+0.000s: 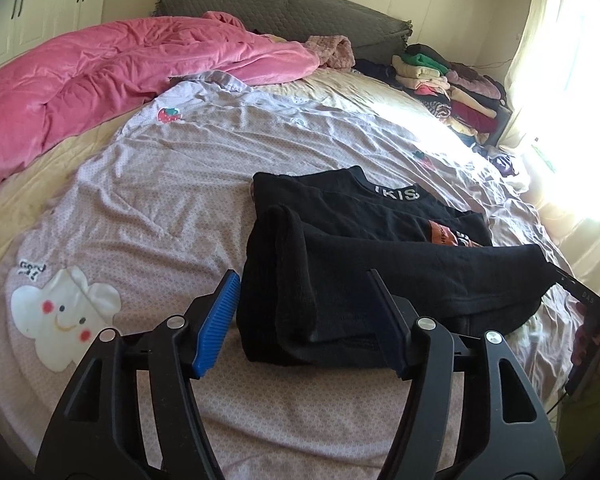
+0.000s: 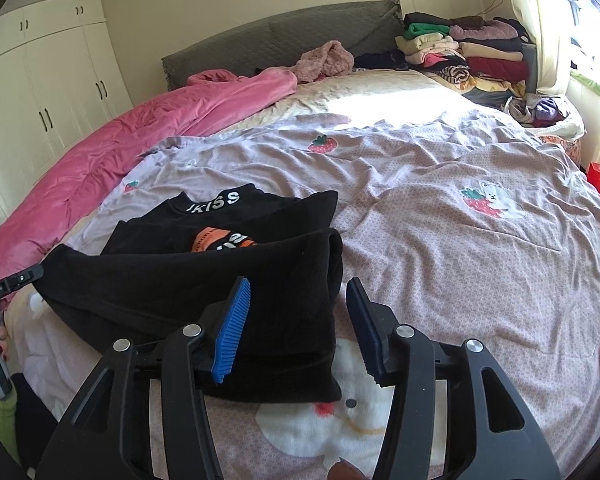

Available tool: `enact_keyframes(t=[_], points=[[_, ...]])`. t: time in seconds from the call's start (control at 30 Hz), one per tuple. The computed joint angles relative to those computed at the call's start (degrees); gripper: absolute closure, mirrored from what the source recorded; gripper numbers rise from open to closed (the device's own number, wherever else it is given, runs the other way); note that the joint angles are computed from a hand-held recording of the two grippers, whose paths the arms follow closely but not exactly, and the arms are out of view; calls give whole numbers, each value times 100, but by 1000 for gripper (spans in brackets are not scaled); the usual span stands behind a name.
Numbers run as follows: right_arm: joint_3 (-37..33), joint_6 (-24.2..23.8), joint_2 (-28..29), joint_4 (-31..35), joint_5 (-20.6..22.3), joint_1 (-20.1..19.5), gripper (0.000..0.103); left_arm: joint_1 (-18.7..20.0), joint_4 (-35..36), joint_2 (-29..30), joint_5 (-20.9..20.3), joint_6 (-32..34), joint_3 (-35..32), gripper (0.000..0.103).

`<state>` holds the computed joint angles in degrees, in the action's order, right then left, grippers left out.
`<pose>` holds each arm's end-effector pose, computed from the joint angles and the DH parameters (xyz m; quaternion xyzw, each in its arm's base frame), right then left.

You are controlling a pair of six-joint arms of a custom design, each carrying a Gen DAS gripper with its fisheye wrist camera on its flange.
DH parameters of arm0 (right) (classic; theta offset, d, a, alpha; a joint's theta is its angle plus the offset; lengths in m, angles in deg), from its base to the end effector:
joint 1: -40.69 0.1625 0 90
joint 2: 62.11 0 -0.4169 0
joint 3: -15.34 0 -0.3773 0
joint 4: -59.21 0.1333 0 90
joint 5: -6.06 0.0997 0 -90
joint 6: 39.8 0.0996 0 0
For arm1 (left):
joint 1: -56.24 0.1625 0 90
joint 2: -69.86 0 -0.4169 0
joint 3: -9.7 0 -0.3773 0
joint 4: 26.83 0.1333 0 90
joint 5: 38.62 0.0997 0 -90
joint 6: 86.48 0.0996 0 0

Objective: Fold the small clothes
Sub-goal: 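Lift the hem with both tools, fold it toward the collar, release, then grasp the folded edge of the sweatshirt with both tools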

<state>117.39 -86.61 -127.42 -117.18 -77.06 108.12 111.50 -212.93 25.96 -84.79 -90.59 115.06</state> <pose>-0.1025 -0.6249 0.3276 0.2148 -0.8805 0.3756 0.1937 -0.1777 -0.6112 0.1177 0.1268 0.8836 -0.3790 0.2442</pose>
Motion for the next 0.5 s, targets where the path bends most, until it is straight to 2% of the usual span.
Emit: enact_keyframes(t=[0.13,0.27,0.5], points=[[211,-51,-142,-64,82,-64,54,3,-106,-161,-198,-327,369,42],[355,-69,-232,-76,125,-137,54,24,-174,-275,-425,-605,632,42],[413,-42,-185,23,50,-157,54,45,-126,-125,-716,-561,441,42]])
